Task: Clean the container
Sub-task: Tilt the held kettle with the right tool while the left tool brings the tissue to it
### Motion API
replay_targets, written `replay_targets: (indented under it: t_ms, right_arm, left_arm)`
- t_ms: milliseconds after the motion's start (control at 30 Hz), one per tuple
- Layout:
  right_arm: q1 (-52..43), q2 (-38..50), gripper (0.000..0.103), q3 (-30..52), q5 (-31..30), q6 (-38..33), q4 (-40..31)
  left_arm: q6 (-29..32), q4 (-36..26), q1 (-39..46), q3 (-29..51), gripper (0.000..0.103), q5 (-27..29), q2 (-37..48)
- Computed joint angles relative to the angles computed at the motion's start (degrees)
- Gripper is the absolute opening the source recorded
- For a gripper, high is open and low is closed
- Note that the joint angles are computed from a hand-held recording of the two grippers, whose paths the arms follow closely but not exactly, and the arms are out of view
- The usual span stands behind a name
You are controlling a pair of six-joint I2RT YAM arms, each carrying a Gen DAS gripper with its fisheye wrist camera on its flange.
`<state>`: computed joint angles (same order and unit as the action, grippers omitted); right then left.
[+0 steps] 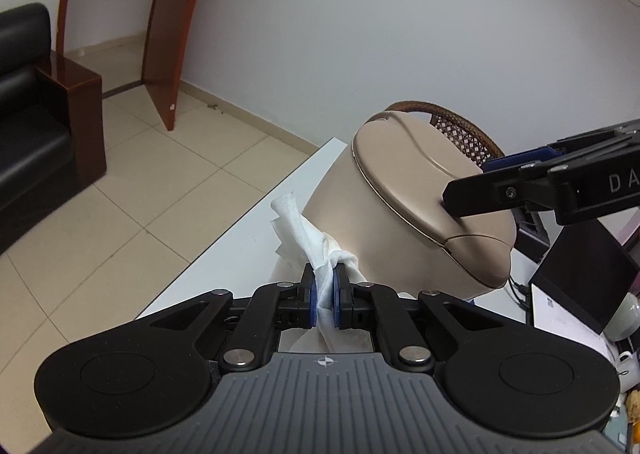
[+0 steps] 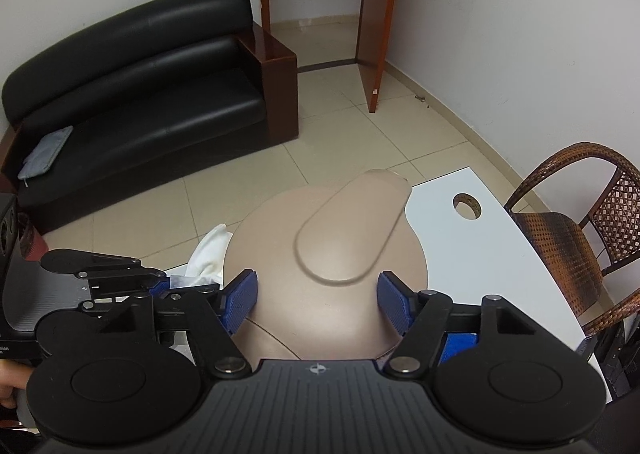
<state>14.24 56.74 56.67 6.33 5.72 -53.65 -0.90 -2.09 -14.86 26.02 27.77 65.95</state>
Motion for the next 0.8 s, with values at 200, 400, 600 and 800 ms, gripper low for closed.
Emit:
replay_targets:
  t_ms: [200, 400, 600, 800]
  right_arm:
    - [0.41, 1.32, 0.070, 1.51, 0.37, 0.79, -1.54]
    - [0.50, 2.76, 0.070, 3.07, 0.34, 1.57, -2.93]
    - [-0.07, 5.63, 0.070, 6.11, -0.18, 2.05, -5.28]
    - [-0.23, 9.07, 0.070, 9.75, -0.36, 2.87, -8.10]
  left_arm:
    - [1.27, 1.31, 0.27, 0.57, 0.008, 0.11, 3.95]
    - [2.97, 1.85, 0.53, 2.45, 0.008, -0.15, 10.04]
    - [5.22, -1.75, 2.31, 8.11, 0.008, 2.02, 10.67]
    - [8.85, -1.26, 2.45, 11.23, 0.008, 3.20, 12.97]
